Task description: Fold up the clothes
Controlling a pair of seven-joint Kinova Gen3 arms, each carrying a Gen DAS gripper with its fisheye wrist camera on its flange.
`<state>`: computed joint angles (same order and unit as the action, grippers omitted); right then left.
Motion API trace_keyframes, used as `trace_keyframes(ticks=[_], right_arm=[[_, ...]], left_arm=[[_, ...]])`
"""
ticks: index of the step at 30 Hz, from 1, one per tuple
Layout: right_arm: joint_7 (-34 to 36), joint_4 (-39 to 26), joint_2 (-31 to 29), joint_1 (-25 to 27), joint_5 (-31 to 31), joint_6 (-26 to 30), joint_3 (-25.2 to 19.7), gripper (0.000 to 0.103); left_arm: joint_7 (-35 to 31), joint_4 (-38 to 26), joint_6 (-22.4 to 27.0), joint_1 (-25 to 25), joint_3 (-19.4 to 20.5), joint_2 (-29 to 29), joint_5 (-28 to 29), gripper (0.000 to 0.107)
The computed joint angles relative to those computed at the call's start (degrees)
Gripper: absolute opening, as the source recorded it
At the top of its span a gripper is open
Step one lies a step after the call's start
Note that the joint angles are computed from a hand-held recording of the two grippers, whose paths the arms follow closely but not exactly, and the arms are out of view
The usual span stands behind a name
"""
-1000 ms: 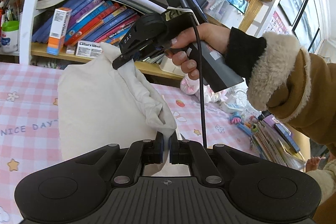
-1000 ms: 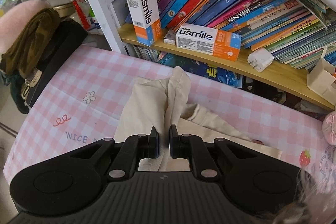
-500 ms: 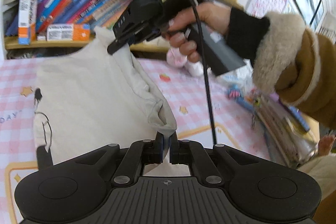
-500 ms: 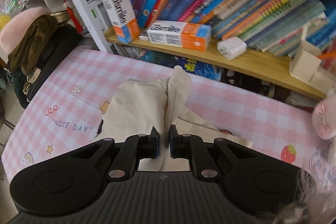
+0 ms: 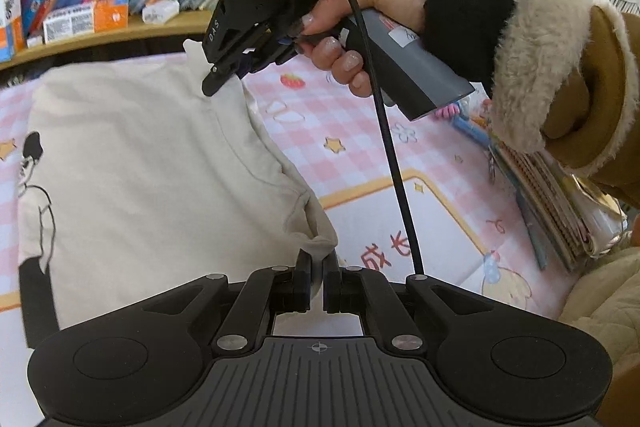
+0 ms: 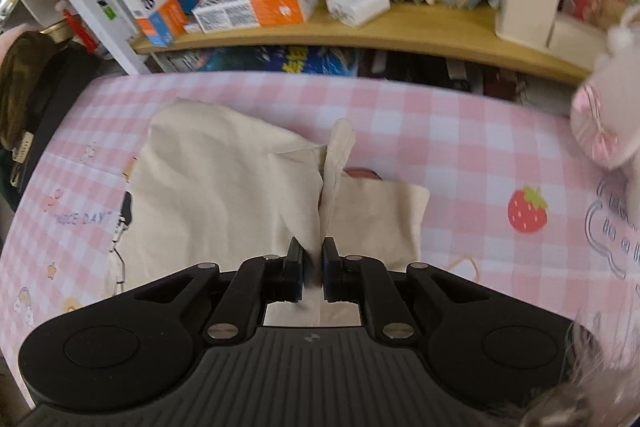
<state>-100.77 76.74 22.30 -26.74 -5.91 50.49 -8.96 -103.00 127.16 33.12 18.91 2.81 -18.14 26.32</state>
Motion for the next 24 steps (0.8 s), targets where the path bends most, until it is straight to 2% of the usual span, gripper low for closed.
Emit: trace_keyframes(ticks=[3,6,7,10,12,17,19,22,24], right_arm=[[-2.0,1.0,0.3,-0.3,0.4,0.1,0.6,0.009],[-8.6,2.4,-0.2,-3.0,3.9,-0.1,2.8,0.021],[-9.9,3.8,-1.0,-3.2,4.6,-1.4,2.9,0.03],[-12.5,8.6,-4.1,-2.7,5.4,-5.8,2.5,0.036],[-14.5,11.0,-5.8,-2.5,5.4,-7.9,2.2,0.037],[-25.6,17.7,-10.6,3.7,11.3,-13.0,-6.7,0.037],[-30.3,20.6,-12.8,4.0,12.9,-14.7,-7.9,0.037],[-37.3,25.3,-17.0,-2.4,15.9,-16.2,-2.8,0.037],[-41.9,27.6,-19.5,-7.7,18.9,-15.2,1.0,0.037]], left_arm=[[-1.6,-0.8,2.0,0.8,-0.8,1.4,0.9,0.005],[-6.2,-0.8,4.8,1.9,-3.8,1.7,4.8,0.013],[-7.0,-0.6,5.6,1.4,-3.9,1.2,5.6,0.02],[-4.6,0.5,6.6,-1.9,-2.4,-1.6,4.3,0.04],[-1.3,1.3,7.0,-4.6,-1.9,-3.8,2.1,0.041],[5.8,2.0,9.0,-10.5,-3.2,-8.3,-4.0,0.05],[7.7,1.8,10.3,-12.6,-4.0,-9.4,-7.0,0.051],[7.6,2.0,11.9,-14.2,-6.9,-9.9,-9.5,0.052],[7.4,2.3,12.4,-15.5,-8.5,-10.1,-10.7,0.052]])
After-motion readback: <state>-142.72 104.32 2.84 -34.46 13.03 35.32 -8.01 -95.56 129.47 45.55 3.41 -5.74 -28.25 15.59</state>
